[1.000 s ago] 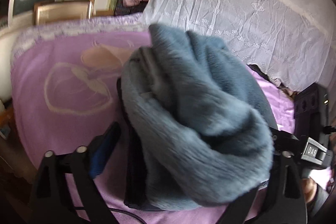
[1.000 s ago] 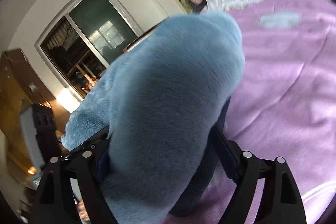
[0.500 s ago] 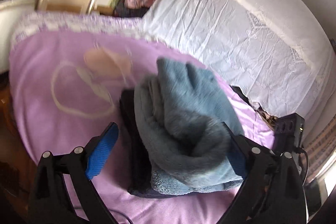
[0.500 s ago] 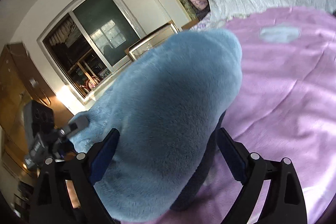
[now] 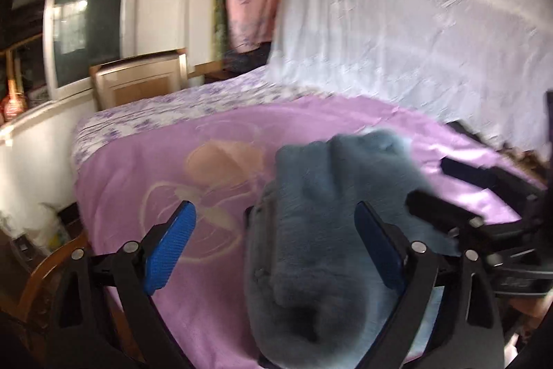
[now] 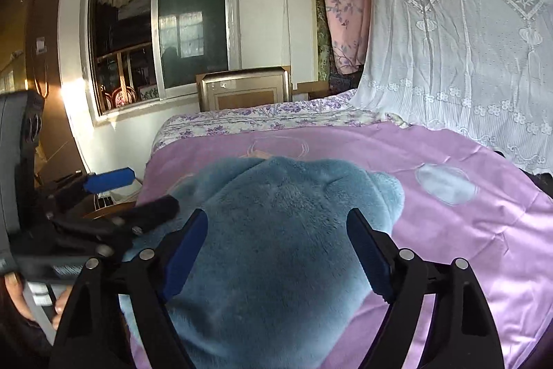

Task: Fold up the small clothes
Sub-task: 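Lower the bundle onto the pink bedspread with both grippers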

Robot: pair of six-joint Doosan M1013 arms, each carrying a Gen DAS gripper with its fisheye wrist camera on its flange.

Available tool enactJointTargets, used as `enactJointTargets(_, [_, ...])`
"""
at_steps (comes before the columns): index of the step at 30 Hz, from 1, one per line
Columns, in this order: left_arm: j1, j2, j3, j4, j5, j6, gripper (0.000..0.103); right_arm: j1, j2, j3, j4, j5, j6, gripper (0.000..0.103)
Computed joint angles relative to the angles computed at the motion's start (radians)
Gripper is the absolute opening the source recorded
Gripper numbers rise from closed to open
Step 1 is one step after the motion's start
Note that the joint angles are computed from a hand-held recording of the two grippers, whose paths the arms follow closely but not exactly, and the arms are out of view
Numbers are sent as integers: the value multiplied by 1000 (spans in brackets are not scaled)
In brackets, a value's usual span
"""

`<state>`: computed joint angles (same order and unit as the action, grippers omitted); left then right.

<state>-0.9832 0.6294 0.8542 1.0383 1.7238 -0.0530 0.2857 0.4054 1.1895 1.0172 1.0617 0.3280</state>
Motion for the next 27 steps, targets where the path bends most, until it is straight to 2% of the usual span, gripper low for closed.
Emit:
enactJointTargets(4, [23, -30, 80, -72, -59, -73, 92, 21, 18, 7, -58, -24, 23, 83])
enactJointTargets(10, [21, -50, 167, -60, -121, -182, 94, 15, 31, 29, -7, -28, -13, 84])
enactJointTargets(15, [23, -23, 135, -52, -90, -136, 95, 4, 34, 59, 54, -30, -41, 84])
enactJointTargets(21, [22, -23, 134, -54, -82, -157, 95, 7, 26, 62, 34, -36, -48, 84])
enactJointTargets(27, [13, 4, 77, -41, -14, -122, 94, 5, 8, 58, 6, -38, -34, 89])
